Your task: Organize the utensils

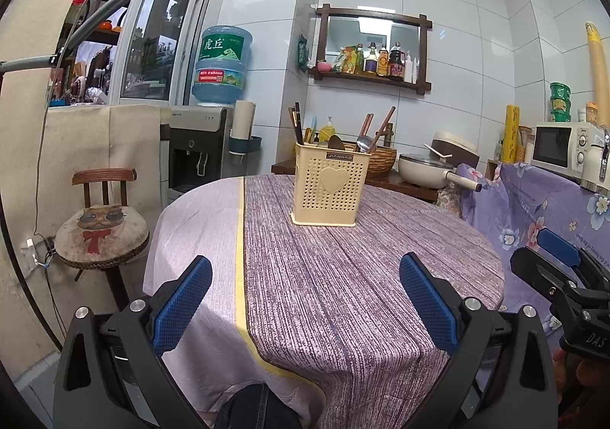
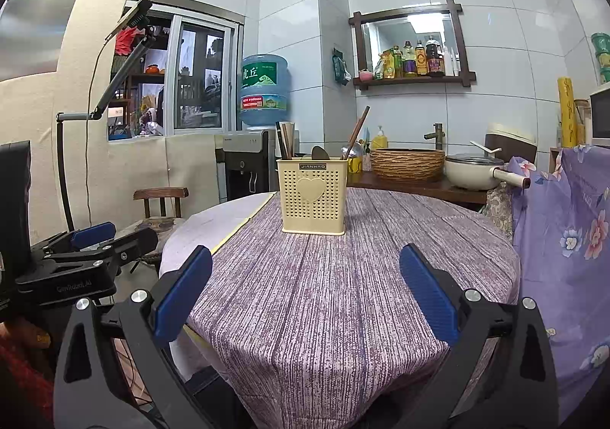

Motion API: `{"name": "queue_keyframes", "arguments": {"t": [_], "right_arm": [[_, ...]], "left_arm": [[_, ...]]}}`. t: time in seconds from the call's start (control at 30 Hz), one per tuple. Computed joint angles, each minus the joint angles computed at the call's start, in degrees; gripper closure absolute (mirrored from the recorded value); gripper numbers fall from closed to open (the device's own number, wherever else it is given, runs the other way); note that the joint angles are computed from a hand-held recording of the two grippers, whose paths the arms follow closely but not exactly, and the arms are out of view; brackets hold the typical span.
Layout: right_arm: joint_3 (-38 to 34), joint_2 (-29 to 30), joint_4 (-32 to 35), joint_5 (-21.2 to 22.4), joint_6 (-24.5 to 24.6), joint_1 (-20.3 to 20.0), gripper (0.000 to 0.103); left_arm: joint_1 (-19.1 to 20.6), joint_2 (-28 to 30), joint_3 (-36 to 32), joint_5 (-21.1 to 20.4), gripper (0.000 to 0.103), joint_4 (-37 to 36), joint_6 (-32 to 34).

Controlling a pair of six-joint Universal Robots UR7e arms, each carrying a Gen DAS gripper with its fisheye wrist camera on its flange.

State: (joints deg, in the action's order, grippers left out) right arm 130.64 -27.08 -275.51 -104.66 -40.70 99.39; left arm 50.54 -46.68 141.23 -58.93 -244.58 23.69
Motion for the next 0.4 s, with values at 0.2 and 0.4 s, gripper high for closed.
{"name": "queue_keyframes", "arguments": {"t": [0.2,0.4], "right_arm": [[-0.15,0.05,0.22,-0.01,0.63,-0.13,0.006],[-0.26,0.21,0.21,-0.13,0.67,-0.07,0.006]], "left_arm": [[-0.23,0.05,-0.13,0.54,0.005,0.27,-0.14],[-0.26,-0.06,-0.25,0.68,0.005,0.9,-0.78]]}}
